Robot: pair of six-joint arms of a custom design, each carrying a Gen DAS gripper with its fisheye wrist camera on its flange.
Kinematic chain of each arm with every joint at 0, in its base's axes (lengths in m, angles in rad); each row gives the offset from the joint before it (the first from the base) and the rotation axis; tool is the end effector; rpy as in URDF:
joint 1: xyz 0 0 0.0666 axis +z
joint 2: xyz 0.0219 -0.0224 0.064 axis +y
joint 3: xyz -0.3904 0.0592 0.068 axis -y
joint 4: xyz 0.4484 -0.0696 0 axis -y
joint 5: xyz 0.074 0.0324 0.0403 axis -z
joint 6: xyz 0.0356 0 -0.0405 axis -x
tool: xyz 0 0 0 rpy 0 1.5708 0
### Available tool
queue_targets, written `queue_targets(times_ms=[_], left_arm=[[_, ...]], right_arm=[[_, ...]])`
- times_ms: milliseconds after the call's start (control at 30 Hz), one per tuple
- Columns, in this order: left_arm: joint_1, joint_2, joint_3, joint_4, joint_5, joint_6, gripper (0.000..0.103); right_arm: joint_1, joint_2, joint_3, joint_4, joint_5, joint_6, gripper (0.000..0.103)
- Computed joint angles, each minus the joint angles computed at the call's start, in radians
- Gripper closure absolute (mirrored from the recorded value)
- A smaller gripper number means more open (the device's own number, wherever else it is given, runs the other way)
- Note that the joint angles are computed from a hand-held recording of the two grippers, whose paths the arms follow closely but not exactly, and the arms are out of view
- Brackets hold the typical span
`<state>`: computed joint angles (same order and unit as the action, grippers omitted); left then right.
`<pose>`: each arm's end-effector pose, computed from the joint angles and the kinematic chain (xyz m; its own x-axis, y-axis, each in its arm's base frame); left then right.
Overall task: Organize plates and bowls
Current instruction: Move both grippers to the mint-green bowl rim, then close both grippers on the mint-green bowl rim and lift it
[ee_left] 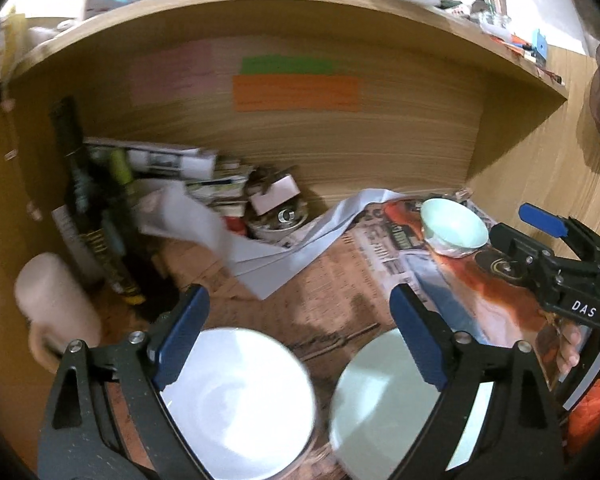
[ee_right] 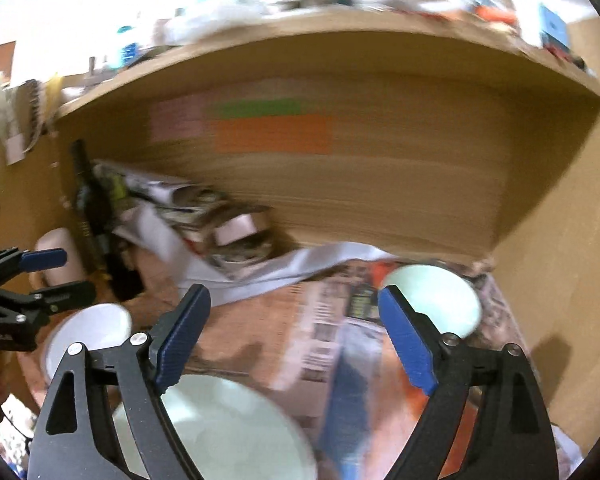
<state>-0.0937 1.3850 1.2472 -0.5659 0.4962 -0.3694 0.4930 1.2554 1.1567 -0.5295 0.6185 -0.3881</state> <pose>0.5369 -0.0679 0.3970 -0.4406 0.3603 -0.8222 0.6463 0.7630 -0.0120 0.4459 0.2157 0.4180 -0.4687 0.0982 -0.8779 0.2215 0.9751 -0.0092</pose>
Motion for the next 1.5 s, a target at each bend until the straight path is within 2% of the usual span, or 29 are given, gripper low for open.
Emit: queue_targets(times_ms=[333,567,633,733,800,933,1067,1167,1267,1333,1400,1500], left_arm=[[-0.141,0.103,0.106,-0.056,-0.074,0.001,0.01],[-0.218,0.239,0.249,-0.182,-0.123,0.018,0.01],[-0.235,0.27,0.281,-0.197,-0.147,0.026,0.01],[-0.261,0.316,0.331,-0.227,-0.188,0.031,0.01],[-0.276,0.347,0.367,-0.255,-0.21,0.034,0.01],[-0.302,0.392,0.418,-0.273,-0.248,0.021,0.01],[-0.317,0.422,0.454,-0.288,-0.242,0.007,0.01],[-0.327,0.438,0.471,-0.295,-0.23,0.003,0.01],[-0.336,0.455,0.485,-0.306,-0.24,-0.006,0.011],[-0.341,0.471,0.5,-0.316,-0.251,0.002,0.014],[-0.341,0.484,0.516,-0.335,-0.254,0.005,0.021],[-0.336,0.497,0.535,-0.361,-0.237,0.013,0.024]], right_arm=[[-0.134,-0.055,-0.06,-0.103,0.039,-0.107,0.019],[-0.231,0.0,-0.039,-0.16,-0.006,-0.158,0.02],[-0.261,0.016,-0.037,-0.156,-0.015,-0.168,0.026],[-0.314,0.046,-0.022,-0.172,-0.101,-0.189,0.037],[-0.335,0.069,-0.013,-0.184,-0.122,-0.2,0.044],[-0.377,0.112,0.008,-0.22,-0.177,-0.236,0.066],[-0.388,0.134,0.016,-0.238,-0.187,-0.249,0.073],[-0.395,0.148,0.02,-0.253,-0.22,-0.248,0.086],[-0.391,0.14,0.009,-0.246,-0.218,-0.25,0.086],[-0.385,0.12,-0.004,-0.236,-0.243,-0.252,0.087],[-0.379,0.123,0.004,-0.239,-0.262,-0.245,0.087],[-0.357,0.12,0.004,-0.24,-0.291,-0.223,0.087]])
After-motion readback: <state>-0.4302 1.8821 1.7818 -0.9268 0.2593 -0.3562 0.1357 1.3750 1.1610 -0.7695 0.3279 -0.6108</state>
